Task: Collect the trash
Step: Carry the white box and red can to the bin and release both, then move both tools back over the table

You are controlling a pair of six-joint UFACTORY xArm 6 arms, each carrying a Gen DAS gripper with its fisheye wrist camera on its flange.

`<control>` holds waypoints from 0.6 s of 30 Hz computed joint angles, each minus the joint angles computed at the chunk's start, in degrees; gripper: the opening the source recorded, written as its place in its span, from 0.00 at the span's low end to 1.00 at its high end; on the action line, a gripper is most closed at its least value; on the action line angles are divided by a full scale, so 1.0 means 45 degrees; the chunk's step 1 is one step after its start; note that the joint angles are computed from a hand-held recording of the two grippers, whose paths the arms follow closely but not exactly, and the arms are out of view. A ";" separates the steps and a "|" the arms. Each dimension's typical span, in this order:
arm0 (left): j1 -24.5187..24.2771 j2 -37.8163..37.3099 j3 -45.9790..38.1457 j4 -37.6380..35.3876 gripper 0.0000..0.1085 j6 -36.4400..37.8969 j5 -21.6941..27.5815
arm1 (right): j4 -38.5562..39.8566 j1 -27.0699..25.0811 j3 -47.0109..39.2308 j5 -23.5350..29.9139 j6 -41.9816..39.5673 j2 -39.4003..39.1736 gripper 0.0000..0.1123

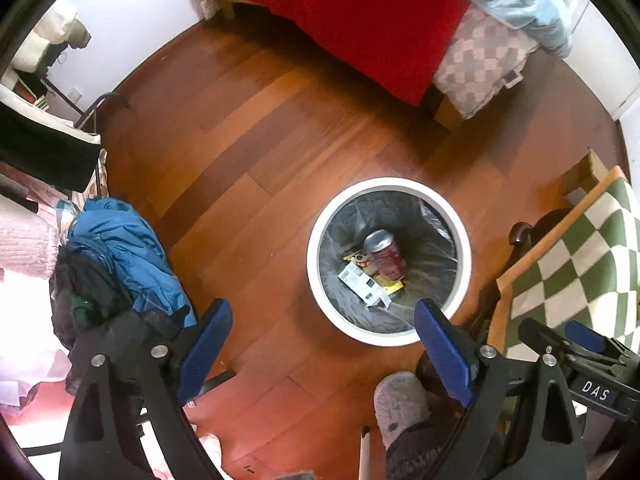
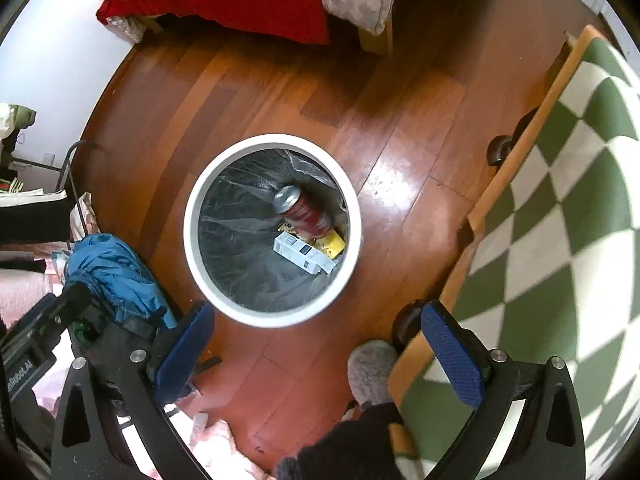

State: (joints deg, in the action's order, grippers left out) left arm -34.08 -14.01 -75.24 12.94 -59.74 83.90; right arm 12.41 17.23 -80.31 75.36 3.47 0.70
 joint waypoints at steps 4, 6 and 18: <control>-0.0637 -0.0184 -0.0582 0.0431 0.85 -0.0314 0.0665 | -0.0173 -0.0082 0.0324 0.0272 -0.0135 -0.1147 0.92; -0.1053 -0.0334 -0.0913 0.0772 0.85 -0.0546 0.1071 | -0.0210 -0.0105 0.0460 0.0440 -0.0215 -0.1718 0.92; -0.3723 -0.0211 -0.3585 0.2721 0.86 -0.1663 0.3328 | 0.0213 -0.0648 0.0106 0.1611 -0.1021 -0.4585 0.92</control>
State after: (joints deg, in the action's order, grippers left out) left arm -50.83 -14.96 -91.38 25.19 -67.22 98.87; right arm 13.36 14.31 -79.83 82.61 -1.13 -19.93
